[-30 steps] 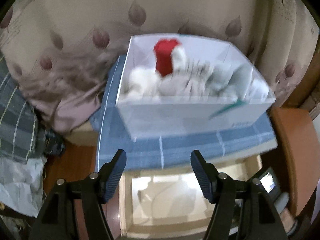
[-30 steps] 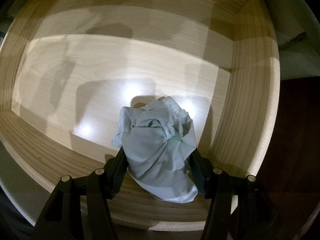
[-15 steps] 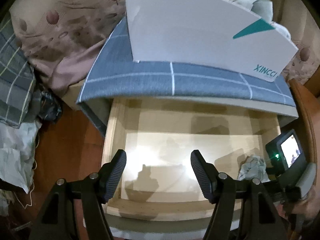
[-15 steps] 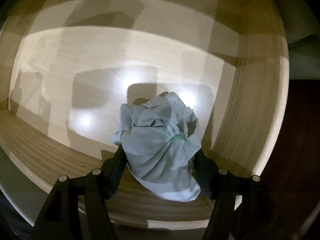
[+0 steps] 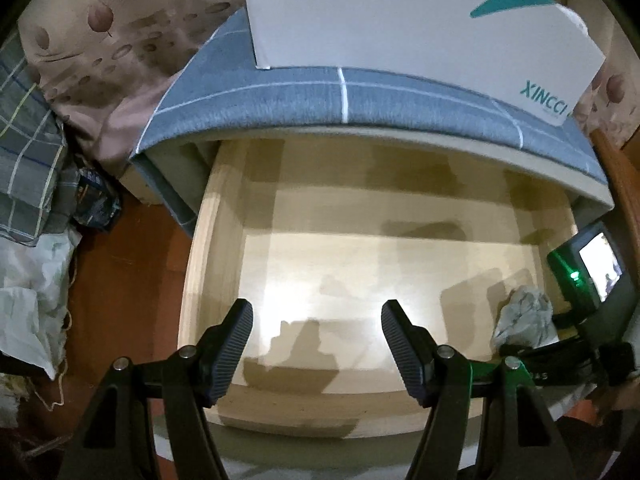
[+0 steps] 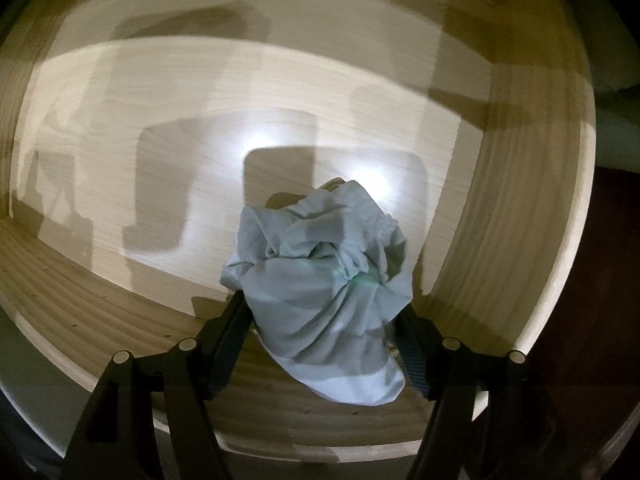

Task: Take underwear out of drawer
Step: 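Return the empty left tool to the drawer, then lift the pale blue underwear out of the drawer toward the box with the right tool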

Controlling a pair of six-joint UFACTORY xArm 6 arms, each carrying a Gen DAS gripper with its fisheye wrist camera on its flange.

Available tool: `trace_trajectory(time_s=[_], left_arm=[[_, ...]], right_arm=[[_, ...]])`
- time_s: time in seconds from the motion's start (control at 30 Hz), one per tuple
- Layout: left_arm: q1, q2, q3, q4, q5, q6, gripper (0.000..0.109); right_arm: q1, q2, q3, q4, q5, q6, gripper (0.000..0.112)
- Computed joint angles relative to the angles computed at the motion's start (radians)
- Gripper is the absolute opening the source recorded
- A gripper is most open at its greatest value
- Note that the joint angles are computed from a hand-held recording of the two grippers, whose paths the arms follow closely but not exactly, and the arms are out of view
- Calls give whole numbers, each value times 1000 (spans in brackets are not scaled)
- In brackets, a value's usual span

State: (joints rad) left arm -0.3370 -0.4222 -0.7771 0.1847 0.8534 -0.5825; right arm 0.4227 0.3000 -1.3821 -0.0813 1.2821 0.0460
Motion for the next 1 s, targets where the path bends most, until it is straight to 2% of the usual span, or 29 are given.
trace_trajectory(time_s=[0.27, 0.57, 0.77, 1.0], left_arm=[[22, -10, 15, -15, -25, -37, 69], [45, -26, 28, -5, -33, -94, 69], [43, -26, 29, 19, -37, -117, 69], [42, -31, 30, 23, -32, -125, 69]], right_arm=[[9, 24, -27, 9, 5, -3, 60], [20, -14, 22, 9, -44, 4, 53], [21, -66, 78, 15, -92, 15, 46], [15, -134, 142, 29, -166, 28, 44]])
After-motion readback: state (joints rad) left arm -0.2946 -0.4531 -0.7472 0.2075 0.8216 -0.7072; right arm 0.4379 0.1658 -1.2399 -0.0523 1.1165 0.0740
